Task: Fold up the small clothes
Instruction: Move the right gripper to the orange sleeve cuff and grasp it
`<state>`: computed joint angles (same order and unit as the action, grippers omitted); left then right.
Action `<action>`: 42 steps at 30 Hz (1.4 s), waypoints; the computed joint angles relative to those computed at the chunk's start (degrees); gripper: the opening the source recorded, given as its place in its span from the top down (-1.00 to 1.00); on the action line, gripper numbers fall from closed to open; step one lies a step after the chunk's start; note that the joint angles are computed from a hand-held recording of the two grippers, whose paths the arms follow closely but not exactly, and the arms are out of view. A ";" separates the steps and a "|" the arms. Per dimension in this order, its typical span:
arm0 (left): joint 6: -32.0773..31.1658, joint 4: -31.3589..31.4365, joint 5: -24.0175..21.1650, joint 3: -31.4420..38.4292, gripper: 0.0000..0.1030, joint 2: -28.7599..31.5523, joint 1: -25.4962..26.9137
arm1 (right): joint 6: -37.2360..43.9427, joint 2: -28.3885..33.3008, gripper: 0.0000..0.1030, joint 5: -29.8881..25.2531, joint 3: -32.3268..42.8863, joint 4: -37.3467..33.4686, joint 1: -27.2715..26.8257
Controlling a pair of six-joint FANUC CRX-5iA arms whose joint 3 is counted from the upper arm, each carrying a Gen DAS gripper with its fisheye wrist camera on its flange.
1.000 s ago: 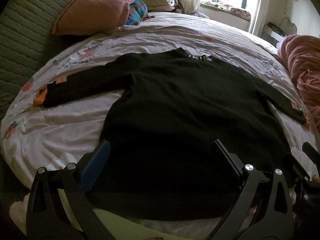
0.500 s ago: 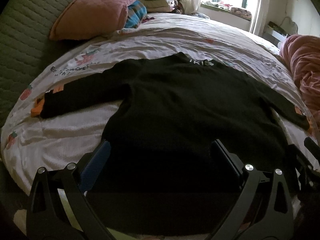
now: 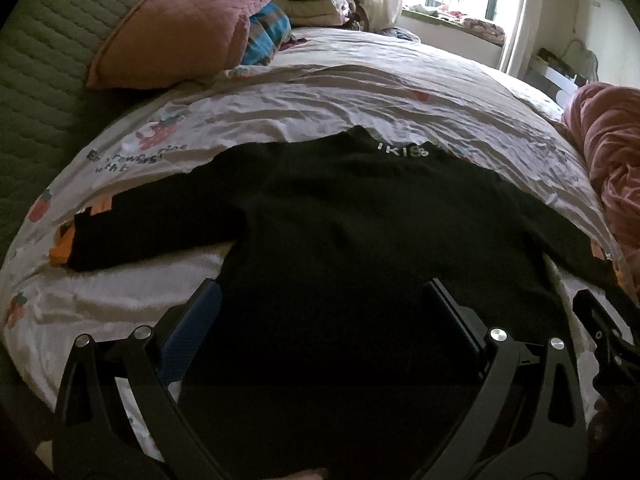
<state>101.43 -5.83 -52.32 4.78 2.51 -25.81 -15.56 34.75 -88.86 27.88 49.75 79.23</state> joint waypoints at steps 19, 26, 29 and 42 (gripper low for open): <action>-3.61 4.25 -3.03 12.37 -0.82 11.38 -1.65 | -8.35 -7.87 -0.92 -3.81 -11.27 -2.62 -3.81; -4.93 5.32 -4.66 17.41 -0.82 15.53 -2.07 | -11.98 -10.73 -0.92 -5.63 -15.44 -4.31 -4.54; -4.94 4.72 -5.33 20.27 -0.82 17.78 -2.48 | -13.40 -11.67 -0.92 -6.51 -16.88 -5.26 -4.79; -1.90 2.27 -6.30 23.92 -0.82 23.61 -3.17 | -27.01 -19.64 -0.92 -8.05 -27.64 -14.60 -4.36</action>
